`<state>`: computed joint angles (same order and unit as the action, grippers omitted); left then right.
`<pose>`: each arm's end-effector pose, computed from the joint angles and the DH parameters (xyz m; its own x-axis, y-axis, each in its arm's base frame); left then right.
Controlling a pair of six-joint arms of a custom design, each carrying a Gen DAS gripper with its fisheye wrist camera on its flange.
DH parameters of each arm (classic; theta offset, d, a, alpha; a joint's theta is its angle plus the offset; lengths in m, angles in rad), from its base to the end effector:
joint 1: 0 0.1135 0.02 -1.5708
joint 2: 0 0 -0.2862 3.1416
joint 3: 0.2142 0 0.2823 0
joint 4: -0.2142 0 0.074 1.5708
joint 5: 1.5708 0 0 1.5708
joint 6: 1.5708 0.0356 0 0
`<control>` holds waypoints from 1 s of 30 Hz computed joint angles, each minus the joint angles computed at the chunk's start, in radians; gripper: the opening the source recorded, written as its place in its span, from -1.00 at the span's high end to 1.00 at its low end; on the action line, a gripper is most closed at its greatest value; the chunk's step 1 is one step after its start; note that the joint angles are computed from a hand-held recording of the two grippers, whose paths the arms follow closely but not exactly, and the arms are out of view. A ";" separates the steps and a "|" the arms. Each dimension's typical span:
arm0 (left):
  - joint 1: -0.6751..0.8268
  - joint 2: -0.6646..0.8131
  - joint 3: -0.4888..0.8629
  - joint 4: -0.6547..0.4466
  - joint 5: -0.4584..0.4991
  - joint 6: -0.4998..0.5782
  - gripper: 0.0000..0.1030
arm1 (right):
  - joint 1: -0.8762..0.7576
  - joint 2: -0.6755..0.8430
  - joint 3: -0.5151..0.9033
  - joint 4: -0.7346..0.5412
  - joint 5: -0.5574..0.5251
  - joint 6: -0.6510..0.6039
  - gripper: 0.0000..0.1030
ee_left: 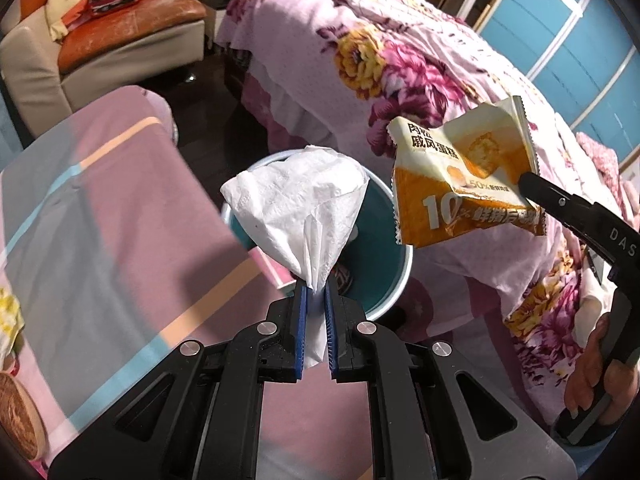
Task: Collect trash
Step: 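Carry tissue and snack bag over the wastebasket and open both grippers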
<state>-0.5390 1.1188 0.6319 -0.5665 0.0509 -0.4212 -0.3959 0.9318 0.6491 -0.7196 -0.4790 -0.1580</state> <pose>0.1888 -0.1150 0.1997 -0.8991 0.0620 -0.4333 0.1826 0.9528 -0.2426 0.1796 -0.0573 0.2349 -0.7857 0.1771 -0.5928 -0.0104 0.9542 0.2989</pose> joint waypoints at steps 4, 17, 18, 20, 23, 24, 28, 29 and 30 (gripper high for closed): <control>-0.015 0.082 0.021 0.042 0.003 -0.004 0.80 | -0.012 0.050 0.001 0.032 0.003 -0.006 0.71; 0.007 0.118 0.015 0.085 -0.028 -0.002 -0.54 | 0.040 0.120 0.001 0.097 0.047 0.022 0.71; 0.010 0.115 0.013 0.083 -0.028 -0.003 -0.55 | 0.046 0.120 0.001 0.098 0.051 0.026 0.71; 0.027 0.106 0.002 0.081 -0.019 -0.001 -0.57 | 0.060 0.123 -0.001 0.104 0.058 0.033 0.71; 0.045 0.092 -0.011 0.077 -0.016 -0.001 -0.71 | 0.089 0.129 -0.005 0.113 0.076 0.047 0.70; 0.053 0.085 -0.015 0.076 -0.014 -0.001 -0.72 | 0.099 0.133 -0.005 0.117 0.081 0.050 0.70; 0.083 0.059 -0.035 0.072 0.002 0.011 -0.75 | 0.134 0.143 -0.008 0.127 0.105 0.066 0.70; 0.089 0.053 -0.038 0.070 0.003 0.014 -0.75 | 0.146 0.145 -0.009 0.130 0.112 0.072 0.69; 0.097 0.047 -0.043 0.067 0.005 0.017 -0.76 | 0.163 0.149 -0.012 0.135 0.123 0.080 0.69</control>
